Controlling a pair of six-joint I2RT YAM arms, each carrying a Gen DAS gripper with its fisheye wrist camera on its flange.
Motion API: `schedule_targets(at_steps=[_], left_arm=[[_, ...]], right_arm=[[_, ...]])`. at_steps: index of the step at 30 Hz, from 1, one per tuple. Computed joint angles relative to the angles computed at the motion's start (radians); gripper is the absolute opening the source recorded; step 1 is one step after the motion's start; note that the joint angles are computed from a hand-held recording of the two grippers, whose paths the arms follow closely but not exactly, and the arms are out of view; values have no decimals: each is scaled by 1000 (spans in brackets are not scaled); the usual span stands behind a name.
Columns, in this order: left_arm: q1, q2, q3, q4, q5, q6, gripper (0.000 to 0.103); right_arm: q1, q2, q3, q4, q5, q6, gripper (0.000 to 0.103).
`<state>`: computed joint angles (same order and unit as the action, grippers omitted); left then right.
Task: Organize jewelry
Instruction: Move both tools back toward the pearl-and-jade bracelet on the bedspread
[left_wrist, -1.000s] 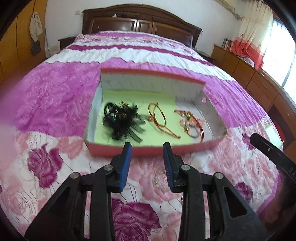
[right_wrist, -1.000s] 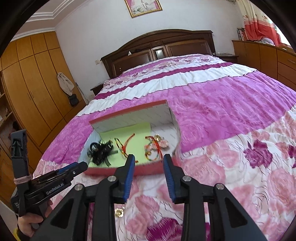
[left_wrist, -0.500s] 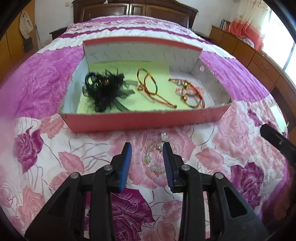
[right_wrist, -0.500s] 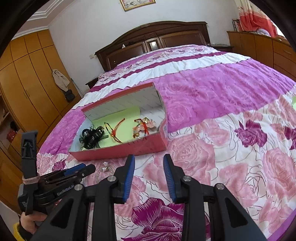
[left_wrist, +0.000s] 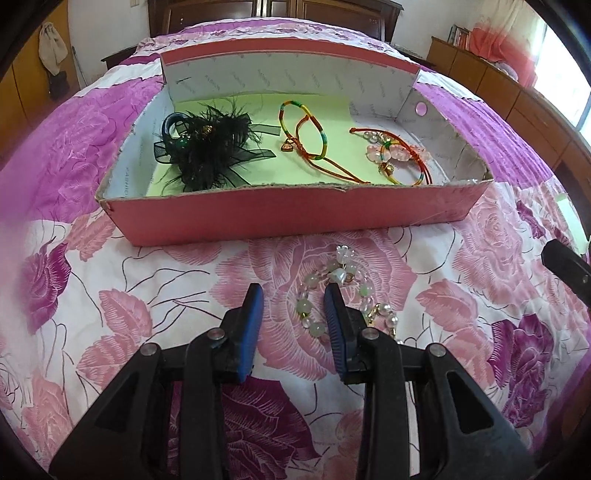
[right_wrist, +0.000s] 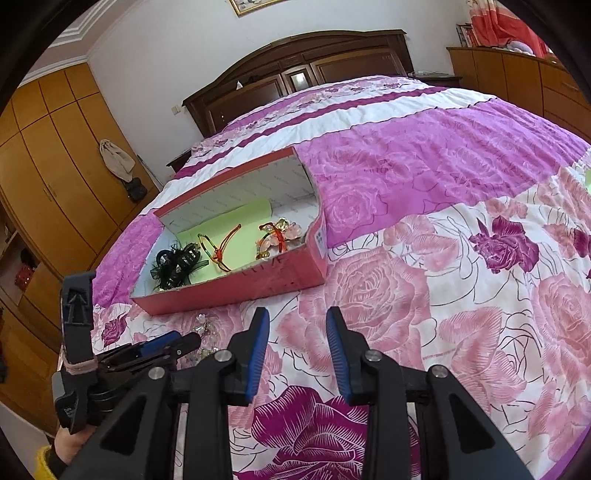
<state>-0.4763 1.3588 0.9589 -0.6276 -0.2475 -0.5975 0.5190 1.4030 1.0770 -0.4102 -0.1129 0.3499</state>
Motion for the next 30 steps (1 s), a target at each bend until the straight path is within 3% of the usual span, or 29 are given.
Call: schedule_targets(at_steps=[7,11,16,30], left_arm=[[-12,24,-15,33,-25,2,20],[3,-2,-38,53,-3,2,1],[20,-67,-71,65,31,-14,0],[99,-222,-89,-1,-28,30,0]], right_arm=[[-7,3,-9,5,-13,10,35],[-3,3,-6,0,-6,10,35],[15,5,7,-16,13,4,35],[109,64,73,-60,42,4,35]])
